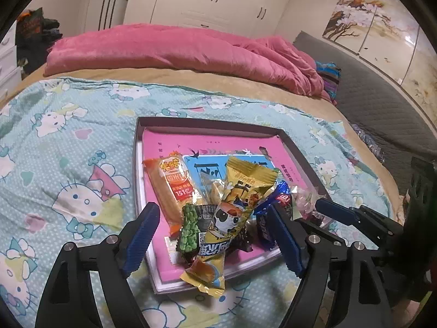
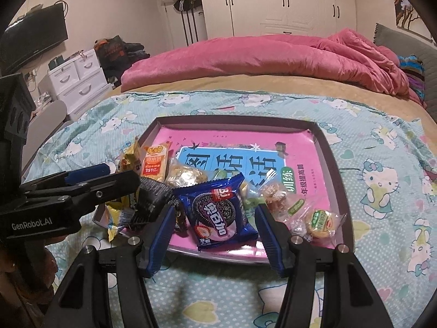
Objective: Organize snacks
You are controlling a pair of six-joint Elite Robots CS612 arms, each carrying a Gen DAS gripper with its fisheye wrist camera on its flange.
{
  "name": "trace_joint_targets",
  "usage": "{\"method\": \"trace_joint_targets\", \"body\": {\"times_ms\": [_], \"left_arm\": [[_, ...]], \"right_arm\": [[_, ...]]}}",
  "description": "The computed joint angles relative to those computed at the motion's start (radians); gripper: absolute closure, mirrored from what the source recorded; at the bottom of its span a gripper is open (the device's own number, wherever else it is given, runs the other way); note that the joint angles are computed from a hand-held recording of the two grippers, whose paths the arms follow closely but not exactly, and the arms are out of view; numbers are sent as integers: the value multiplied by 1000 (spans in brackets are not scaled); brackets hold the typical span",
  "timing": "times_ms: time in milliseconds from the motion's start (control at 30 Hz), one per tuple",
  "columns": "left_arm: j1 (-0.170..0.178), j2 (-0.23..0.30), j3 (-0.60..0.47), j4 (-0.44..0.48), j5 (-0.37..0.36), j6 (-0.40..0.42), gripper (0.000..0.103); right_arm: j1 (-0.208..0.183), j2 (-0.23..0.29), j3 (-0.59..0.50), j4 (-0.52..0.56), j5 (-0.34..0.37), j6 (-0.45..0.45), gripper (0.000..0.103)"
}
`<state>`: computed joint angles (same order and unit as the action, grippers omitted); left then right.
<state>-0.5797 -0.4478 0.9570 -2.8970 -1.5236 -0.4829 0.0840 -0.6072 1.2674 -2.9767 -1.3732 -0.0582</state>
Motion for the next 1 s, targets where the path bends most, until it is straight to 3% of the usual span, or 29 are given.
{"method": "trace_joint_targets", "body": {"times_ms": [233,367,567,800,1000], "left_arm": [[-7,-27,44,-31,42,-9,20],[-14,-47,79,-56,68,-8,20],[-21,-70,119,-66,85,-22,20],[-39,-105,177,-63,89,-65,20],[-67,-134,223,-18,97,-110,20]], "right_arm": [[2,-2,12,-52,-22,7,42],[2,-6,25,-99,-29,15,35],[3,-17,50,-167,-44,11,33],[-7,-48,119,-295,-21,22,20],[-17,-95,209,-343,-6,-12,12]]}}
